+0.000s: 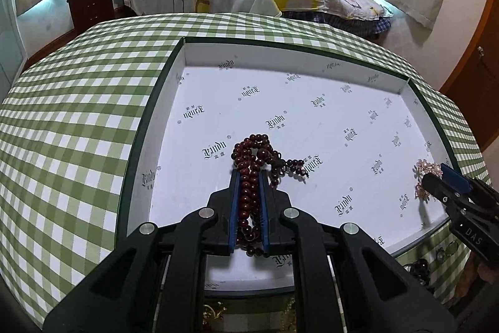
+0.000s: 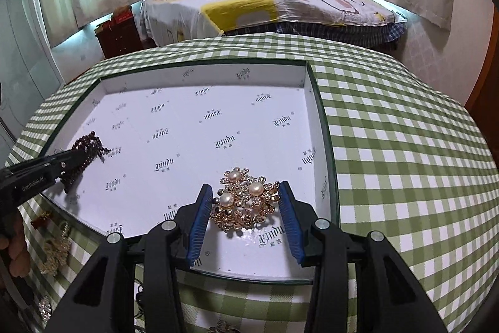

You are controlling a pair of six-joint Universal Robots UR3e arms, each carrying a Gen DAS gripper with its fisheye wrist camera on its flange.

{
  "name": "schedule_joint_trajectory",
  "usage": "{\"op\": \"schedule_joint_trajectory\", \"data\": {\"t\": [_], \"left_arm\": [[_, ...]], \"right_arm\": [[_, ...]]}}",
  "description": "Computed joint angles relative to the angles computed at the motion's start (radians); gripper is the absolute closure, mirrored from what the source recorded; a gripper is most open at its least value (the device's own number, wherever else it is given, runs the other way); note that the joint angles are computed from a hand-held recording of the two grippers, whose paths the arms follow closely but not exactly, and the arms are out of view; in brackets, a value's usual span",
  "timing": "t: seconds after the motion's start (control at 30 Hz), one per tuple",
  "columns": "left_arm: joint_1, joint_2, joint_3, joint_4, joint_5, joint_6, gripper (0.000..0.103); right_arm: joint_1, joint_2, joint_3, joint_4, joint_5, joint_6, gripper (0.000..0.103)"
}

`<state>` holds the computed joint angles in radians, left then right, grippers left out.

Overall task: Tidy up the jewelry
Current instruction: 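Carry beads and brooch into the green tray and open both tools, then grasp the silver pendant with left tool while right tool grasps red tassel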

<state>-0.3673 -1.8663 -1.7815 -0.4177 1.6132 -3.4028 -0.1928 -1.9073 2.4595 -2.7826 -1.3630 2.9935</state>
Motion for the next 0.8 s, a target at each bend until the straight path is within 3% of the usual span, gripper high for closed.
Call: {"op": "schedule_joint_trajectory", "data": {"t": [0.2, 0.33, 0.57, 0.8], "left_arm": [[-0.005, -0.008, 0.009, 0.0, 0.006, 0.004, 0.088], [-0.01, -0.003, 0.002, 0.004, 0.017, 0.002, 0.063], [-0.011, 0.016, -0.021, 0.013, 0.004, 0.008, 0.055], [-0.034, 0.097, -0.081, 0.034, 0.04, -0.01, 0.043]], "right_arm": [[-0.013, 0.011, 0.005, -0.014, 0.006, -0.021, 0.058], [-0.027, 0.0, 0.015, -0.013, 0.027, -0.029, 0.052], [-0.041, -0.042, 0.024, 0.014, 0.05, -0.032, 0.049], [-0.076, -0.249, 0.039, 0.155, 0.081, -0.042, 0.048]]}}
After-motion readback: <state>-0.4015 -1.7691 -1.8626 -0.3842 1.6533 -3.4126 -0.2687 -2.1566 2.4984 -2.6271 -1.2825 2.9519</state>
